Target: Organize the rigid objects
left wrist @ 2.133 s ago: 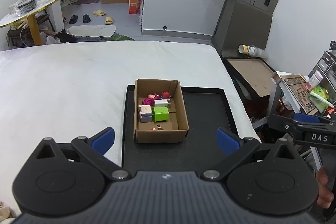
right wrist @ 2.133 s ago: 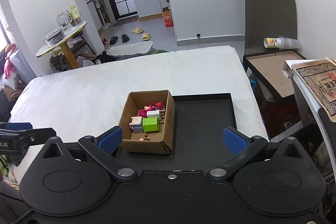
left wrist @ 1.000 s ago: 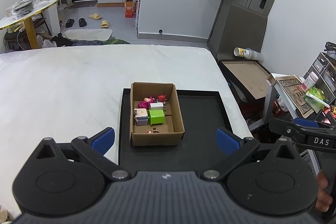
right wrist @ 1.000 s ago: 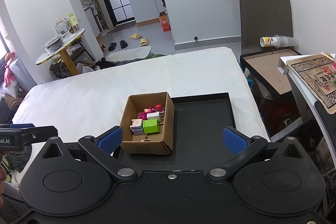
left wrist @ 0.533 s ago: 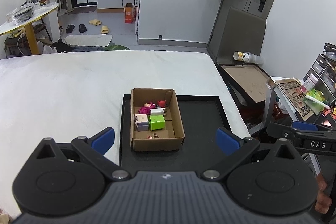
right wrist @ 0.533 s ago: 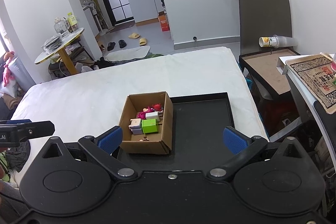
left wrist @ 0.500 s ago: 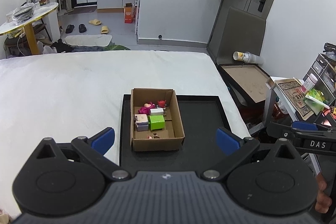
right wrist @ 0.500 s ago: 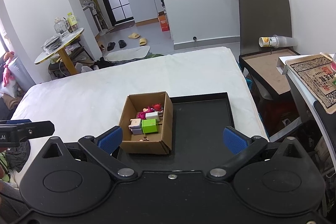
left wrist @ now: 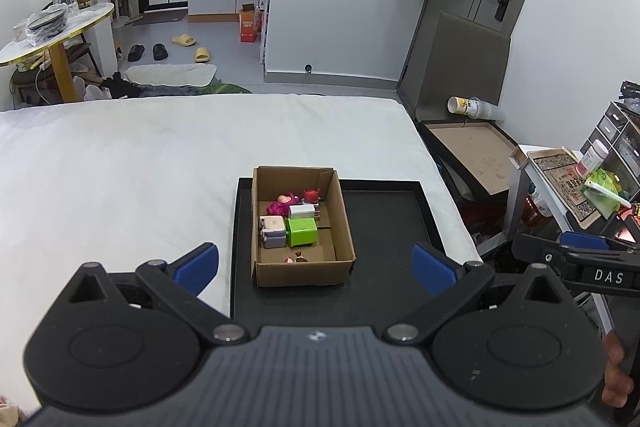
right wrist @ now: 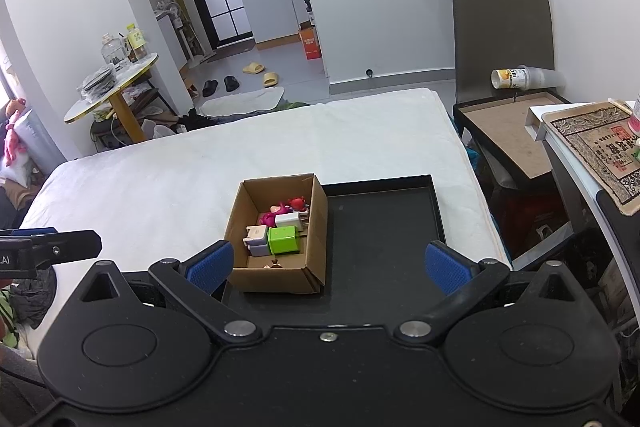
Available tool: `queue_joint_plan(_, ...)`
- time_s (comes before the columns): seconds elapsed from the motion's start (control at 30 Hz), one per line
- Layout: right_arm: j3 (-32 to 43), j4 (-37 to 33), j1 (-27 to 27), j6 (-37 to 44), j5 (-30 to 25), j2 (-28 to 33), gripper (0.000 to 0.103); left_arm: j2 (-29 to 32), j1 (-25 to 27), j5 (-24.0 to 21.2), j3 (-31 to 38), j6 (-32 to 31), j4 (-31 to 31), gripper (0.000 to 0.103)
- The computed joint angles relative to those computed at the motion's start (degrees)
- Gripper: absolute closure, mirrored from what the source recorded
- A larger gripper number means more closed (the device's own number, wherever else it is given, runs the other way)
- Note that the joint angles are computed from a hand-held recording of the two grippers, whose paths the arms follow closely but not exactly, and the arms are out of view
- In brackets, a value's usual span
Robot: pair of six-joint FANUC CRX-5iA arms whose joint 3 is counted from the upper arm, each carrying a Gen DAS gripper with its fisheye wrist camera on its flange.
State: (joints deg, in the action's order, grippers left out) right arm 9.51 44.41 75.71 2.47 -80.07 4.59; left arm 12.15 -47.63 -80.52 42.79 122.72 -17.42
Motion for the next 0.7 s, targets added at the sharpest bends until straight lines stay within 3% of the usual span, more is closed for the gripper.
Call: queue_joint_plan(0.7,-0.03,-0.39,-0.11,-0.75,-0.26,0.25,0.000,0.69,0.21,-1.36,0.61,-1.34,0.60,0.001)
